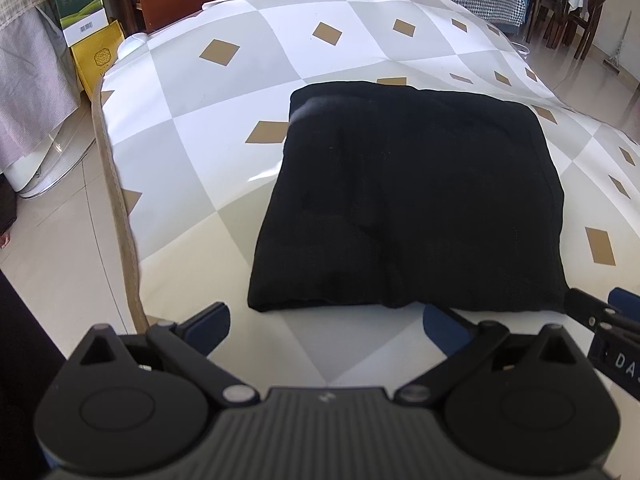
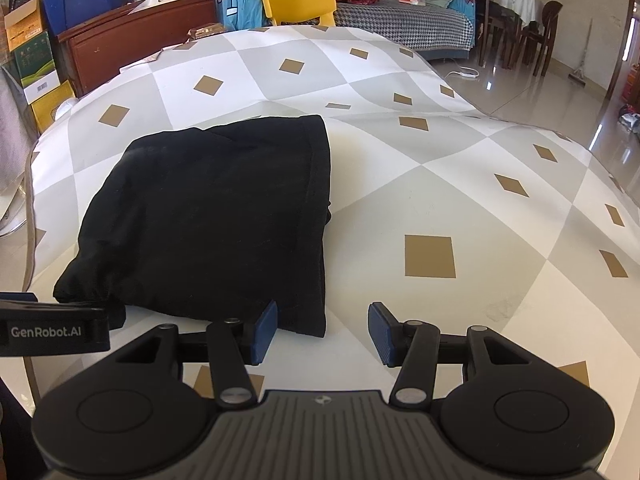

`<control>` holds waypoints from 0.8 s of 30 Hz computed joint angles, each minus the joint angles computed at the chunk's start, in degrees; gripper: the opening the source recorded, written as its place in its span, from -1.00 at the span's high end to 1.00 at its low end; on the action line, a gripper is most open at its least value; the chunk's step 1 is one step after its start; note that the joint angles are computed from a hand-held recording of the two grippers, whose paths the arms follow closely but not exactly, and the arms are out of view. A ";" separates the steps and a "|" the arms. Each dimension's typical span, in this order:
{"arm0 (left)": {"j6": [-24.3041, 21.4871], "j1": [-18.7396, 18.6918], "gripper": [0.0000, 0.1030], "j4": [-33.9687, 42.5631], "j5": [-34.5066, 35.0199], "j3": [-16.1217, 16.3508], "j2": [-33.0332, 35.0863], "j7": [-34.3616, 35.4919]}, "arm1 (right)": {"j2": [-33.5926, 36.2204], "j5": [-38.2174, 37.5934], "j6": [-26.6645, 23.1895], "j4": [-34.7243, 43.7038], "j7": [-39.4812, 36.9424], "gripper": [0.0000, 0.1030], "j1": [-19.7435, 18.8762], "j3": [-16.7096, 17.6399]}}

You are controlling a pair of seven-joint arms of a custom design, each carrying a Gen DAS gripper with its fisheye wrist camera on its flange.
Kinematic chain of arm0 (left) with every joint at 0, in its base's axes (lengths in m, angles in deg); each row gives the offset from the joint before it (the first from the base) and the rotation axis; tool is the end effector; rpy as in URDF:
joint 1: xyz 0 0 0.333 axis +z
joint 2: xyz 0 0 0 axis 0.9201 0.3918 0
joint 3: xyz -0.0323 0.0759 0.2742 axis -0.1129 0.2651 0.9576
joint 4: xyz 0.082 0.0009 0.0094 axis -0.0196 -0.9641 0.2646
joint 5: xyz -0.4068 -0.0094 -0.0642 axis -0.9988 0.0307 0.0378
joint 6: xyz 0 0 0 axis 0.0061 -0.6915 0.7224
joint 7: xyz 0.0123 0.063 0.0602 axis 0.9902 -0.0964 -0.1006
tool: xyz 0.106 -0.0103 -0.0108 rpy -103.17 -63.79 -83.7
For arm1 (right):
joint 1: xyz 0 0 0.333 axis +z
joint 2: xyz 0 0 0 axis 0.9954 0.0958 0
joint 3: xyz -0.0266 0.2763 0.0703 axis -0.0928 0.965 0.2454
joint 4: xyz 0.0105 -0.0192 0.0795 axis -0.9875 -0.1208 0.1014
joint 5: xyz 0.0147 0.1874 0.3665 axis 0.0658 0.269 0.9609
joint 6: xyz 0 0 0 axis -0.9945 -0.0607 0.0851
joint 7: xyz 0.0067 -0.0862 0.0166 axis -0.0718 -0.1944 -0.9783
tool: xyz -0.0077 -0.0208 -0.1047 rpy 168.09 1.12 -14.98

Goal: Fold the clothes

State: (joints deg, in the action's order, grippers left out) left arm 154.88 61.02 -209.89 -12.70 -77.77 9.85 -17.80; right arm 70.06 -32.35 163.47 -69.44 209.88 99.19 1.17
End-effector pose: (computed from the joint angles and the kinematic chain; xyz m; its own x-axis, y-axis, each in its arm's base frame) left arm 0.5338 -0.1718 0.4265 0.0815 -0.9966 0.0107 -0.8585 -0.0756 -0.5073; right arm 0.5114 0.2338 0.4205 0.0514 -0.9986 0.0146 -0.7629 -0.0487 -0.6447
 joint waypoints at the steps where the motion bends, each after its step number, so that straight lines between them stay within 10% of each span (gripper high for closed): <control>1: -0.10 -0.12 -1.00 -0.21 0.03 -0.11 -0.22 -0.01 | -0.19 0.18 -0.03 -0.13 -0.37 0.05 0.07 -0.03; 24: -1.78 -1.72 -1.00 -3.81 -0.94 -1.67 -4.39 0.75 | -3.08 4.50 0.41 -2.49 -4.05 0.05 -0.55 0.66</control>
